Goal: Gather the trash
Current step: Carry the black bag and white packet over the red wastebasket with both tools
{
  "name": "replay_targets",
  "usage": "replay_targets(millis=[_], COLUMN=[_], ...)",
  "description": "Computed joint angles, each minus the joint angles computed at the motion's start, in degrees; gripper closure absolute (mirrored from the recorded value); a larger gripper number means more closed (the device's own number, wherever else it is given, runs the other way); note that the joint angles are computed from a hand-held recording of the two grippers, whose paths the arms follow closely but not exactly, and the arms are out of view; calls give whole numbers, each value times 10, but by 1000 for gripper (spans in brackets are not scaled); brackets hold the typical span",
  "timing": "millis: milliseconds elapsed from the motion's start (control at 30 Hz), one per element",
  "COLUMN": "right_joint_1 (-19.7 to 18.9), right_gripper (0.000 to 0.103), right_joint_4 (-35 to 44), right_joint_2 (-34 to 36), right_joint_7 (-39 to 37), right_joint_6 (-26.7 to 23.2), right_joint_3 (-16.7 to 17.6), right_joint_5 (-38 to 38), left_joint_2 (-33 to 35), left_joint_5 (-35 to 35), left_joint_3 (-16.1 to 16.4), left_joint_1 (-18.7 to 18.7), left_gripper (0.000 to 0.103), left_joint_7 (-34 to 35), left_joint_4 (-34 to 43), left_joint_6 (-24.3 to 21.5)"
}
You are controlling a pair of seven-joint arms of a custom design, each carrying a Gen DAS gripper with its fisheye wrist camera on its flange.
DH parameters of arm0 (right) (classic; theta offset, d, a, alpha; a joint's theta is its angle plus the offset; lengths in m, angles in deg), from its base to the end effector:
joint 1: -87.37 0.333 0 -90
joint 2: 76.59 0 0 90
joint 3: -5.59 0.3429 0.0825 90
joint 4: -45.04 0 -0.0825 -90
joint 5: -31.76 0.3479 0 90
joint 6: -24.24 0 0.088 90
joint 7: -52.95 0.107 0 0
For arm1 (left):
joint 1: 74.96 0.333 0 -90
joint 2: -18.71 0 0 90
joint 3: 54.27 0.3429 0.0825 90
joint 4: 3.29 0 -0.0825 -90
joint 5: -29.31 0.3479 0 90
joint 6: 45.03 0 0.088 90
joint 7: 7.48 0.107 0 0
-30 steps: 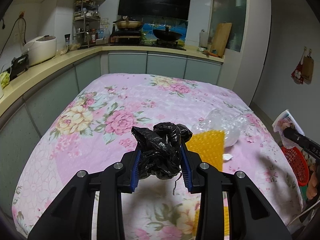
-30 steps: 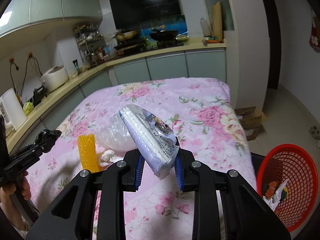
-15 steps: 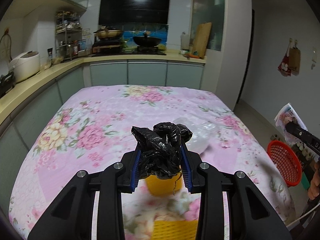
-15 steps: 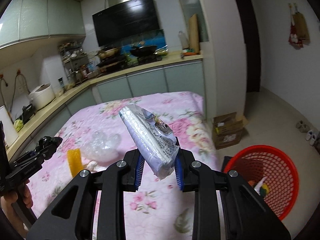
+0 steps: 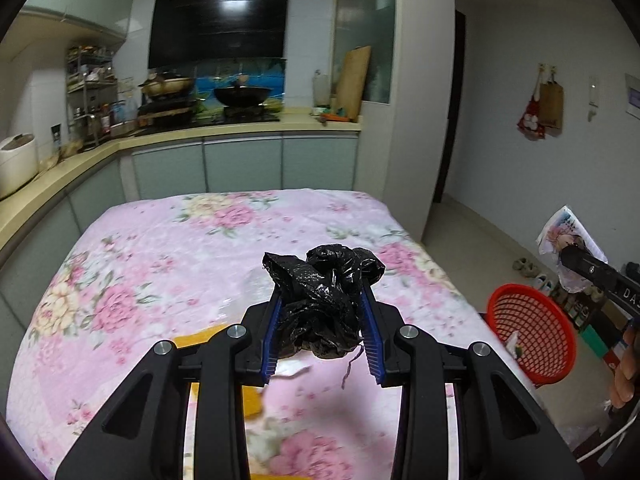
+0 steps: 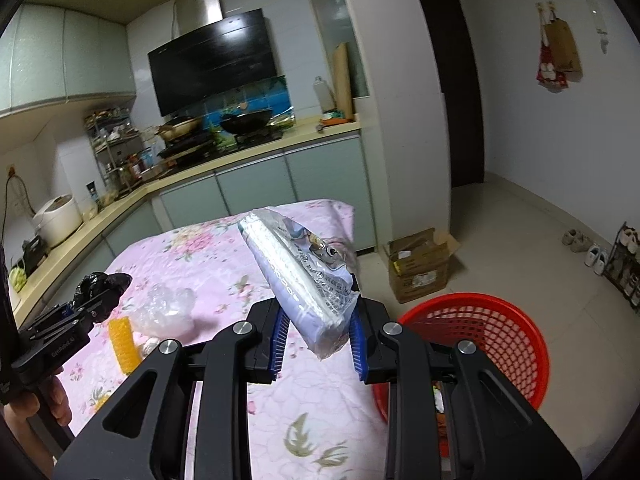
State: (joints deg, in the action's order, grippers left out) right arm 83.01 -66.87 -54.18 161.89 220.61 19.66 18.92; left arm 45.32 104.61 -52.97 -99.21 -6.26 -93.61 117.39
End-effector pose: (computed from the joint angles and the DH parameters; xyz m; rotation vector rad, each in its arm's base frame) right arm 0.6366 0.1103 0.4687 -1.5046 1.4777 -0.6446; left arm 0.6196 -0.3199 0.4716 -1.6013 1.5924 -0.9761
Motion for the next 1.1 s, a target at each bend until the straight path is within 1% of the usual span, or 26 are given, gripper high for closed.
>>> replay_targets(millis=[33,133,200,333,467,533,600,767,833,900,1033,1067,1100], right_joint_1=[6,10,18,45,82,86,102,109,123,147,165,177,184], right_gripper=[77,77,77,77,77,77,77,77,77,77,77,77,77], right_joint_4=[-3,-8,-12,-15,-14,-18,-20,-20,-21,-19,-12,-12,-11], right_joint_2=[-3,-6,-9,-12,-14,-17,-20,-22,-22,-21,-16,-14,-12], right_joint_7=[0,3,3,-2,-16,-18,-23,-26,-29,-35,-42,-43,-43], right_joint_6=[2,5,7,2,0,0,-1,-13,-15,-19,-32,-34,-36], right_joint_3=[-9,-20,-33,-64,-105,-112,-130,-145,-160,-188,-212,-227,-236], right_joint_5=[5,13,21,46,83,97,116,147,161,181,203,211,217], left_joint_2=[6,21,27,45,63,75,88,122,138,157,194,207,215], left_joint_5=[-7,-32,-49,-86,-128,-158,-187,-254,-287,-320,-376,-392,-404], left_joint_3=[-4,-9,-6,1,8,5,1,-10,-26,-42,-67,-77,-81], left_joint_1=[1,-2,-7,-18,-28,-29,-30,-37,-32,-28,-29,-28,-30], left_gripper=[70,70,70,70,70,70,70,70,70,70,70,70,70], left_joint_7=[10,41,57,93,132,163,195,279,321,362,432,454,468], left_joint_4=[8,28,36,59,82,98,114,160,181,207,259,279,290], left_joint_6=[1,3,7,14,25,33,37,44,45,40,27,21,17])
